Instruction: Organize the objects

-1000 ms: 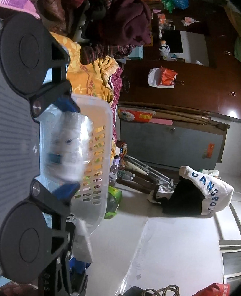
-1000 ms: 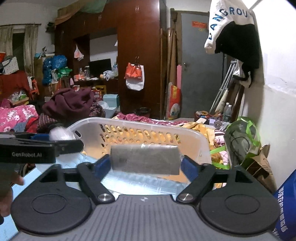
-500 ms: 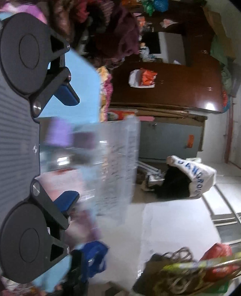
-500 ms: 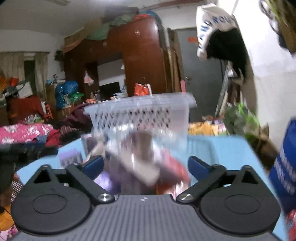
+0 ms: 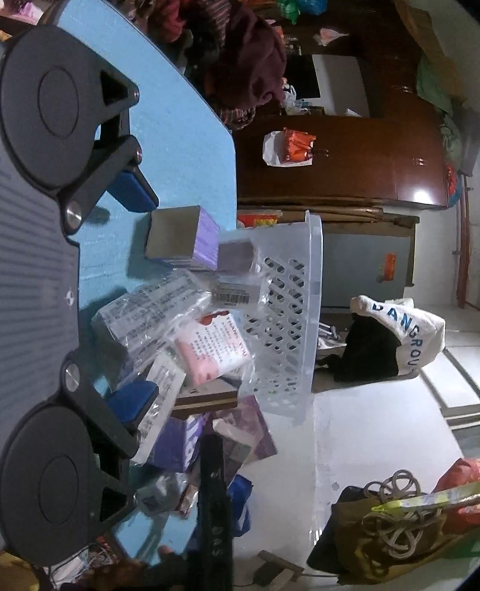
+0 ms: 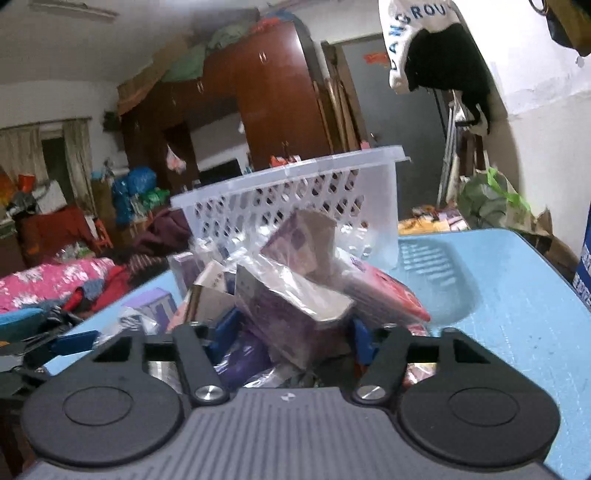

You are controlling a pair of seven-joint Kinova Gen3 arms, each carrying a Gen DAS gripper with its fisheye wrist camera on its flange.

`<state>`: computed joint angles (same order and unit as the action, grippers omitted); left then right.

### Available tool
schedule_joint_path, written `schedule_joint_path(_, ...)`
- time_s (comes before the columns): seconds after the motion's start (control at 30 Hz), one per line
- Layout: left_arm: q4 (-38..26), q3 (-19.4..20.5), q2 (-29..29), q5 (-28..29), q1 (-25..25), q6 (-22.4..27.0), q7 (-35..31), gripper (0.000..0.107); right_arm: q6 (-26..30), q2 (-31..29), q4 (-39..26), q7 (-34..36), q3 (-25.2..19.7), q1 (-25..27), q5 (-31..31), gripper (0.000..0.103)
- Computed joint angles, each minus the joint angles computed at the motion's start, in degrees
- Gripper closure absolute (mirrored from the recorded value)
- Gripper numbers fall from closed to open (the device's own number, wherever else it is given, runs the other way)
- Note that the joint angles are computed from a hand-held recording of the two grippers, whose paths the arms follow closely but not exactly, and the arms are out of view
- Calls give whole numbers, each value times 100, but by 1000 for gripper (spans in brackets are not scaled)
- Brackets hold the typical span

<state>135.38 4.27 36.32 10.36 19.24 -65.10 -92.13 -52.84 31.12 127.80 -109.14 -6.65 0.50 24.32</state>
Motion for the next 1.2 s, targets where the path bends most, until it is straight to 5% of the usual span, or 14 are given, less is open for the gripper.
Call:
schedule_joint_path(0.2, -56, 36, 162, -60, 5, -214, 81, 13, -808, 84, 466, 568, 81, -217, -462, 43)
schedule_joint_path(0.4, -19, 96, 167, -553, -298, -184, 572, 38, -1123, 127, 593, 580, 77, -151, -411, 44)
schedule_joint_path(0.6, -47, 112, 189, -428, -304, -104, 722, 39, -1313, 139, 672, 643, 95, -176, -457, 45)
schedule_joint_path(0.67, 4, 135, 234, -537, -390, -275, 847, 65, -1384, 148, 700, 705, 103, -209, -497, 45)
schedule_joint_path(0.7, 0, 101, 226, -490, -360, -268, 855, 68, -1403, 155, 703, 718, 106, -213, -503, 45)
schedule_joint_path(0.9, -105, 36, 195, -445, -342, -127, 755, 67, -1446, 181, 686, 712, 108, -190, -459, 46)
schedule_joint_path(1.2, 185, -37, 437, -241, -98, -1343, 461, 71, -1785, 110, 857, 730, 122, -76, -328, 47)
